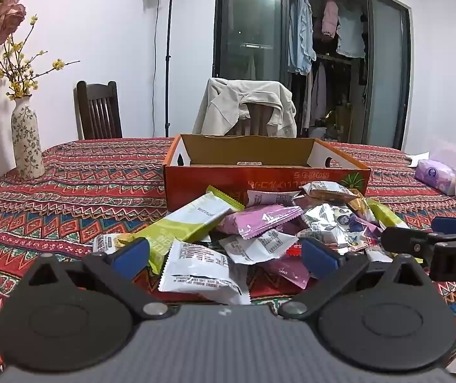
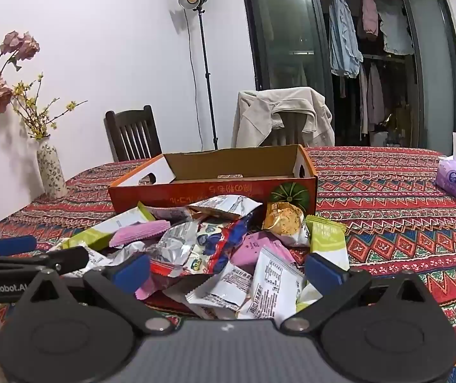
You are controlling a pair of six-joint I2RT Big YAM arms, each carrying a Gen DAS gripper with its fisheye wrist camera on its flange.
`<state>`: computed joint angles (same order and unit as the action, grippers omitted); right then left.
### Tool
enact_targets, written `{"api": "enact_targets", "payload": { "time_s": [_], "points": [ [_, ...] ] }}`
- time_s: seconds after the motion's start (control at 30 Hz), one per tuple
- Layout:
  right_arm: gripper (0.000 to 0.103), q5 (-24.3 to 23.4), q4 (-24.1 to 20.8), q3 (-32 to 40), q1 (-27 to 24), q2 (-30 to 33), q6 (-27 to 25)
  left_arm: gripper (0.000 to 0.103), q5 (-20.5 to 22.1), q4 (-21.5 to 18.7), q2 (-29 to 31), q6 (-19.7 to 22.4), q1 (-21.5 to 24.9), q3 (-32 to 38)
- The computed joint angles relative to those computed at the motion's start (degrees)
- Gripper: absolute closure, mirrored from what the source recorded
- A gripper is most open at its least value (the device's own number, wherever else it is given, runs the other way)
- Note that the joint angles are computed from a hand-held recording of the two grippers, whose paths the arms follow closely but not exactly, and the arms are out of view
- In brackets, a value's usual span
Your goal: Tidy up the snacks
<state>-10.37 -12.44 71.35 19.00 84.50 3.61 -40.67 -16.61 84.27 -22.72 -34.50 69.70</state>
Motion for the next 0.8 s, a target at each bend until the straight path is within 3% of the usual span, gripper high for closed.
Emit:
{"api": "enact_targets", "payload": {
  "time_s": [0.27,0.33,0.47,0.8],
  "points": [
    [0.000,-0.27,-0.47,0.23,-0.16,0.32,0.40,0.000,-1.21,-2.06,0.62,-0.77,-0.70,1.09],
    [0.000,-1.44,-0.59,0.63,-1.24,0.78,0.01,0.000,0.70,-0.24,0.19,-1.21,0.29,-0.19],
    [0.000,0.72,-0.42,0.30,0.13,0.54,-0.66,0.000,1.00,-0.17,0.14,-1.40,0.44,-0.32],
    [0.000,0.55,-0.32,0.27,-0.07,0.68,-0.70,0.000,1.30,0.36,0.34,-1.33,0.53,-0.36]
  ]
}}
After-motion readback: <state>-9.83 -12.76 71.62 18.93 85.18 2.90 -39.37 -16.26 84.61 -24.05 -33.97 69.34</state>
